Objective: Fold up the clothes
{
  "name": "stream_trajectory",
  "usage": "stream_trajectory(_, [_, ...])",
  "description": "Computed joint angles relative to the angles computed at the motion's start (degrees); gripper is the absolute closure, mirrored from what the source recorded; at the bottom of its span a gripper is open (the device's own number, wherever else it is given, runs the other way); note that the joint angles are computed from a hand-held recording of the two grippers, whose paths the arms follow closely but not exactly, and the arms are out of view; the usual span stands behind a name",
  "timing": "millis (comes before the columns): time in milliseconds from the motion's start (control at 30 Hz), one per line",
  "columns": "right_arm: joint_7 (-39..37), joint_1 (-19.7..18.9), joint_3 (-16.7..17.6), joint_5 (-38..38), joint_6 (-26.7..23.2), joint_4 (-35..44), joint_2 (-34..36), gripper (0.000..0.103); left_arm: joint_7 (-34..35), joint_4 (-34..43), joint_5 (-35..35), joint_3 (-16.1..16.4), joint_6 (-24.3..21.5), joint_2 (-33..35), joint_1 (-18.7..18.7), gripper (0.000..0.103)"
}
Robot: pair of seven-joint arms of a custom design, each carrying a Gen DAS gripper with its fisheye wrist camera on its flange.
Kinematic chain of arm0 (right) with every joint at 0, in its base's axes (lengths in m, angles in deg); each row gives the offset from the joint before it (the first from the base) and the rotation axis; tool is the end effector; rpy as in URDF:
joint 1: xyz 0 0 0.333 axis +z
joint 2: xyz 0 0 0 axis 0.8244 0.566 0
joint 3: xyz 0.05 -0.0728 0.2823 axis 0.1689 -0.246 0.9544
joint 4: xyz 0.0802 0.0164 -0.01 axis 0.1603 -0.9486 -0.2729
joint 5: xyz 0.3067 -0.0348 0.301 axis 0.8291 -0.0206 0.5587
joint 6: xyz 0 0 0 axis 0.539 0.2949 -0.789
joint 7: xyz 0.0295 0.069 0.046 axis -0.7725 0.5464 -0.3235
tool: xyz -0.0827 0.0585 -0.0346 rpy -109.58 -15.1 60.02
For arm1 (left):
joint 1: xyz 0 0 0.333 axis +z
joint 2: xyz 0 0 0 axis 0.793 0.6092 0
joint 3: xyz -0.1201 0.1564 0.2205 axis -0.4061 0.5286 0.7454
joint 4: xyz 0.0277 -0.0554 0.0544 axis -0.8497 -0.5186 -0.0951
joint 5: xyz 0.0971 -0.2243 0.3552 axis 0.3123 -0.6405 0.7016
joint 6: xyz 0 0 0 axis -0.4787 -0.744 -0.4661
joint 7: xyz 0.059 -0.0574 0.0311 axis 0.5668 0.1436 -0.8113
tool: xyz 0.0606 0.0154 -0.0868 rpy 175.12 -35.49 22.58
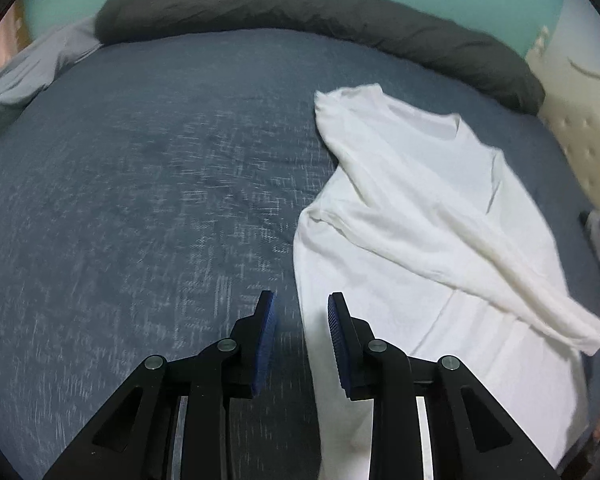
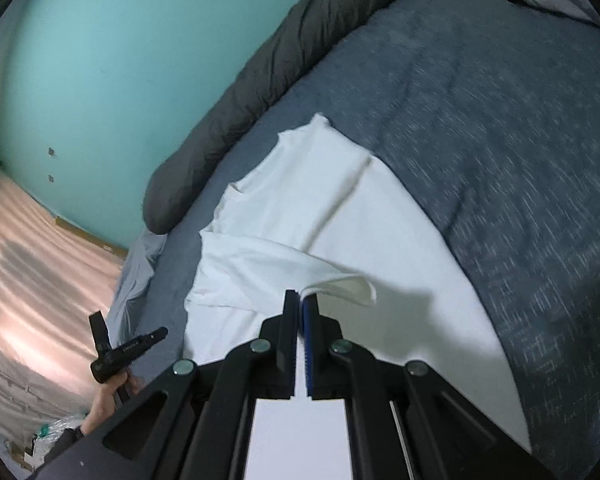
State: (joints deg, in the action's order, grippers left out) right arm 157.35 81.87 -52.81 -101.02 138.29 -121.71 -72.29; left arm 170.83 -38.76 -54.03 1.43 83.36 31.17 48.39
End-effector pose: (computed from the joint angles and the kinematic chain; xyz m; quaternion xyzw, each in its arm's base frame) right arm 0.2772 0.2402 0.4790 -0.4126 0.7695 -0.0252 0.4869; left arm 0.5644 -0.1070 0.4854 -0.5611 0.7780 -0.2602 0.1109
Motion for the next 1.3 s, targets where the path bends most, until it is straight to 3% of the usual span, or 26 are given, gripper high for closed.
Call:
stream_trajectory(200, [0.53, -1.20, 0.51, -0.27, 3.37, -2.16, -0.55, 0.101, -2.85, 6.36, 7.20, -1.56, 2.31, 7.95, 0.07, 0.073])
stream_trajectory(267, [0.72, -1.42, 0.57, -0.22, 4.39, -2.64, -0.26, 0.101, -3.09, 8.23, 10.12, -1.81, 2.82, 10.09, -0.17, 0.064])
stream_trajectory(433, [1.28, -2.17, 0.58, 0.05, 6.52, -3.81, -0.59, 0.101, -3.18, 10.33, 14.23, -1.84, 3.56, 13.02, -0.75, 0.062])
stream_trajectory(867, [1.19, -2.90, 0.97, 0.06, 7.18, -3.87, -0.38, 0.101, 3.78, 7.93, 13.82, -2.43, 5.84, 11.36, -1.76, 0.055])
stream_trajectory(1167, [1.38, -3.34, 1.24, -0.05, 7.16, -4.07, -0.66, 0.101, -5.15, 7.06, 28.26, -1.60, 11.81, 12.56, -1.94, 0.048])
stream_trajectory(1300, [1.11, -3.25, 0.82, -0.11, 7.63, -4.04, 0.08, 0.101, -6.23, 8.19, 26.81, -1.22, 12.27, 13.36, -1.35, 0.048])
